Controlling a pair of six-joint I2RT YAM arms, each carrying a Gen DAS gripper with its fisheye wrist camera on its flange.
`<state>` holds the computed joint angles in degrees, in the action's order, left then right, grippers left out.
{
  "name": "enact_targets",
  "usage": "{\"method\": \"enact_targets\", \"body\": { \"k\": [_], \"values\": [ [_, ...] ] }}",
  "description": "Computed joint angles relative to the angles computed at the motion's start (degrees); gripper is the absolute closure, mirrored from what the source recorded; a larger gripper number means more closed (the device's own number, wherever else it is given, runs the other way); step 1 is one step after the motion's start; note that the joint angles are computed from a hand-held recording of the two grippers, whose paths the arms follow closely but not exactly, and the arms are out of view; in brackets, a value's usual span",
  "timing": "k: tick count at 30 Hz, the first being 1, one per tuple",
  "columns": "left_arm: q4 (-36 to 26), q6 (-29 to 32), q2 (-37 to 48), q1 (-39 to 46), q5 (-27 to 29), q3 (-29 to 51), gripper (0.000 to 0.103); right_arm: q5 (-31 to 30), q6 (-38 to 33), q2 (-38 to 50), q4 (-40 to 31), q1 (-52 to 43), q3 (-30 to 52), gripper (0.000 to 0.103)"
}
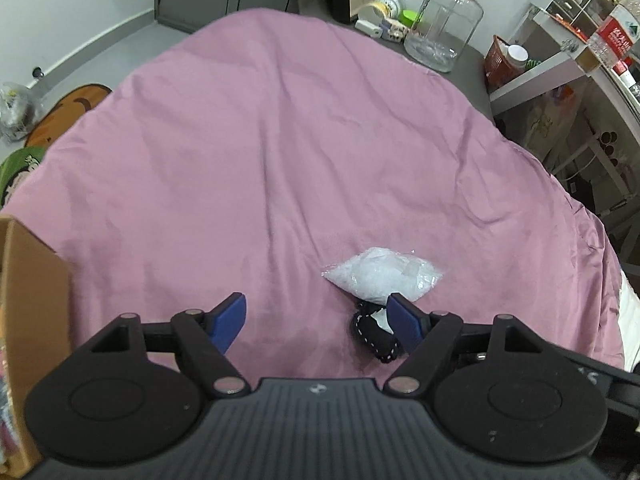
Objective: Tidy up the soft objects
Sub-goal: 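Grasp the black plush with the right gripper while the left grasps the clear stuffing bag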
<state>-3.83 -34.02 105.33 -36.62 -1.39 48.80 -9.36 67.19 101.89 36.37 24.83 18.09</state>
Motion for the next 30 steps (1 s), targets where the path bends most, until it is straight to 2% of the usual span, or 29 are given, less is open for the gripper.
{"method": "enact_targets", "body": {
  "k": [3,7,9,11,14,18,25,30],
  "values": [
    [-0.2,0.9,2.6,0.1,-0.6,1.8,0.026,-0.8,-0.7,4.2,0.2,-0.3,2.9,0.049],
    [0.1,1.3,4.0,1.4,0.6,2.4,0.026,-2.3,1.1,9.0,4.5,-1.5,4.4,0.051],
    [-0.1,1.6,4.5,1.7,0.9,3.0,0.026,-2.2,2.1,10.8,5.5,-1.5,5.4,0.059],
    [0.1,2.2,4.7,1.8,1.1,3.5,0.026,-2.5,2.3,12.0,4.7,-1.5,6.6,0.082],
    [0.7,3.1,4.9,1.4,1.6,4.1,0.026,-2.7,4.1,12.2,7.5,-1.8,4.8,0.089],
    [2.5,4.0,6.1,0.0,2.3,4.8,0.026,1.0,5.3,8.8,9.0,-2.2,0.7,0.09],
    [5.9,3.7,10.5,-1.8,3.0,7.1,0.026,1.5,7.5,8.2,13.6,-4.6,-3.9,0.09],
    [7.7,3.8,12.2,-2.5,5.1,8.4,0.026,0.8,11.6,11.7,19.7,-6.7,-5.5,0.09]
  ]
}}
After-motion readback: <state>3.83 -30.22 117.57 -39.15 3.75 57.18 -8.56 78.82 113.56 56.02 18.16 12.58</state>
